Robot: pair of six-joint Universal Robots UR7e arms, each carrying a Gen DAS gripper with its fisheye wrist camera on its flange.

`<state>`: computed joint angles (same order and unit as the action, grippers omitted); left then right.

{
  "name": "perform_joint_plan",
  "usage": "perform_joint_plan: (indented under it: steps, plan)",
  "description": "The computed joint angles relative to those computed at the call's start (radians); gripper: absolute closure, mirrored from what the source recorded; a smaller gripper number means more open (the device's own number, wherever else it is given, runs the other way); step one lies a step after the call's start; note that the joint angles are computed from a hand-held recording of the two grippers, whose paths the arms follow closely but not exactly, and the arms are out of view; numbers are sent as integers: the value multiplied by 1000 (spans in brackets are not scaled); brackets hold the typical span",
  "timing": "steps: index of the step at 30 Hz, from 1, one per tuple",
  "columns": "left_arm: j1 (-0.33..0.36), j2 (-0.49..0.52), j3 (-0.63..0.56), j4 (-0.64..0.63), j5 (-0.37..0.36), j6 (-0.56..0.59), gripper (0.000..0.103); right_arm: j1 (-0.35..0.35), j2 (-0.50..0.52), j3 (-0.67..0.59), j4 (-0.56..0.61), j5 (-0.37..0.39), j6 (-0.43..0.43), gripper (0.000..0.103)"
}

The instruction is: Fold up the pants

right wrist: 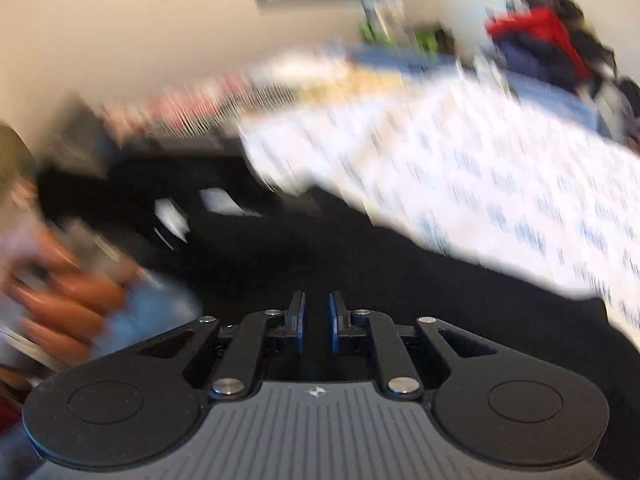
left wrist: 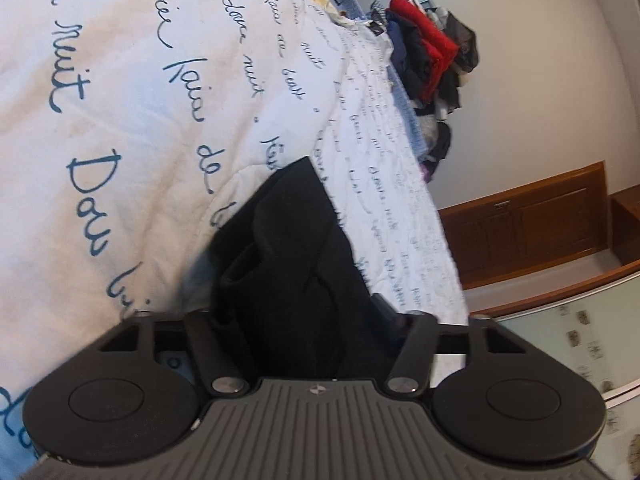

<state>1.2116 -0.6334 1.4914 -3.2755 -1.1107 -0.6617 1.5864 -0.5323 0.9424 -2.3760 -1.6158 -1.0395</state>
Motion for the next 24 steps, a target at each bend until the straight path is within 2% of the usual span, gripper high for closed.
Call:
perform_joint_plan:
  steps: [1,2,3,5,11,14,19,24]
  plan:
    - [-2,0,-4,20,18,-5,62,0,10,2,-10,-37,-33,91]
    - [-3,1,-6,25,28,-4,66,-3,4,25,-40,-32,-67,91]
    - [-5,4,-10,23,38,0,67,-3,-1,31,-49,-25,-69,91]
    - [-17,5,-11,28,73,19,77,-6,-11,34,-48,4,-24,90]
    - [-127,49,-21,-58,295,265,80,-17,5,34,-107,106,23,90]
    - [-182,92,-49,-120,382,386,80,-21,7,23,-95,155,34,90]
    - [-249,162,-92,-199,444,524,80,-47,-46,34,-21,286,108,88]
    - [-312,249,-169,-308,511,713,80,-66,-86,66,-53,334,127,88]
